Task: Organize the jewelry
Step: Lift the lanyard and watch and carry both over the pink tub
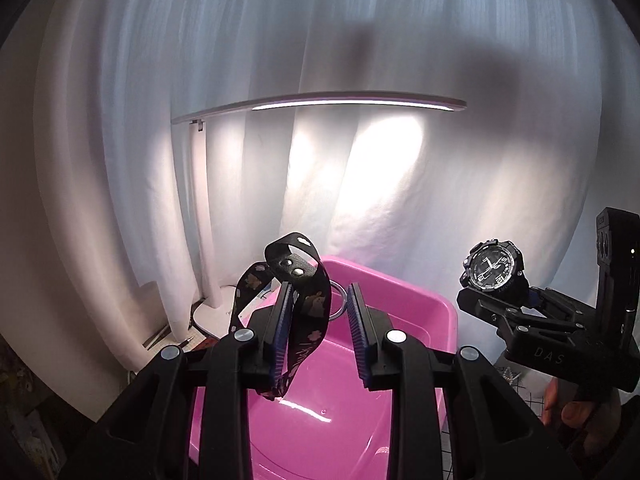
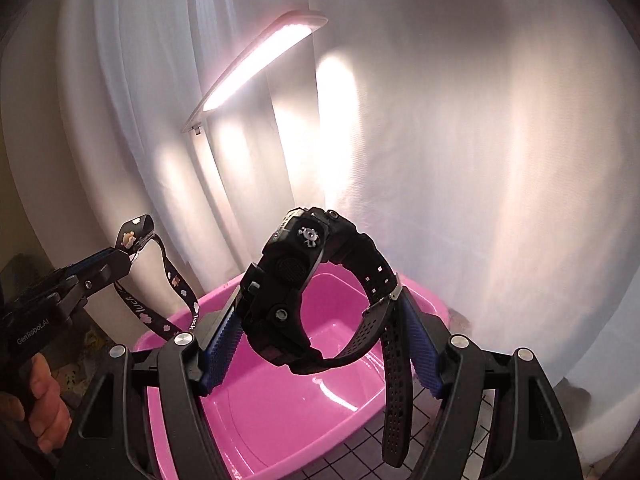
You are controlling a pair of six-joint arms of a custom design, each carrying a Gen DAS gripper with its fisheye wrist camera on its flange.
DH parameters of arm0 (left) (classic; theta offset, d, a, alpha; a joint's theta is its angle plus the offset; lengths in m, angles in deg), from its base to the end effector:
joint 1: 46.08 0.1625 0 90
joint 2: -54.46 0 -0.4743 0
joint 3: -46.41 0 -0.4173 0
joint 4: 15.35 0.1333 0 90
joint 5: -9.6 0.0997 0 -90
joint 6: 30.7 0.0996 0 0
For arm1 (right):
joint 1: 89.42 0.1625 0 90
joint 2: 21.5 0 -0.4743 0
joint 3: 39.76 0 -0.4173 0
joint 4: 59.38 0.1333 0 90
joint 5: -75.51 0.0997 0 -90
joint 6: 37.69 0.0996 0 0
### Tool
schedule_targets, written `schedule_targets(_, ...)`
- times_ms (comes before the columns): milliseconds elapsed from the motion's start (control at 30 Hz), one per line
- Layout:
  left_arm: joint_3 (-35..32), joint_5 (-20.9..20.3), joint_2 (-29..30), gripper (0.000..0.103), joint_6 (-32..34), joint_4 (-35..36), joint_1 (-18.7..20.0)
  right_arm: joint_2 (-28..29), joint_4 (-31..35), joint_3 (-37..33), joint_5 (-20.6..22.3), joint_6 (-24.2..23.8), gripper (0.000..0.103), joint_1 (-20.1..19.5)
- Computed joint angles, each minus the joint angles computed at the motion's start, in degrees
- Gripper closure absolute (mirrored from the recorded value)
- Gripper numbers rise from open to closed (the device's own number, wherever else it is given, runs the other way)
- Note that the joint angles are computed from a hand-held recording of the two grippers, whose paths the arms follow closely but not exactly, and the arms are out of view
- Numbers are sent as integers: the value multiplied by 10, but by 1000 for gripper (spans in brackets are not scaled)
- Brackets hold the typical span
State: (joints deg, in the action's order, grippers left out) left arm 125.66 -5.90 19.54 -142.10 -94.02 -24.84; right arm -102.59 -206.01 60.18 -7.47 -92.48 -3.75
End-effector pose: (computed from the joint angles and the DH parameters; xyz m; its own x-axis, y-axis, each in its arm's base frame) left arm -0.5896 -0.4751 0.0451 -0.7248 -0.3863 -0.5704 0.4085 0.4257 -0.8074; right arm 0.0992 -0.6170 0.4792 -0.6226 -0.6438 0.4449 -0.7788 0.4546 -0.4322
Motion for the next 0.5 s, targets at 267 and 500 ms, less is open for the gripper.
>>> schedule_targets(267,42,-105,4,76,72,-147,38,98,68,-63,-132,28,32,25)
schedule_targets(500,38,-200,14,76,51,-138,68,158,97,-106,-264,41,32,44)
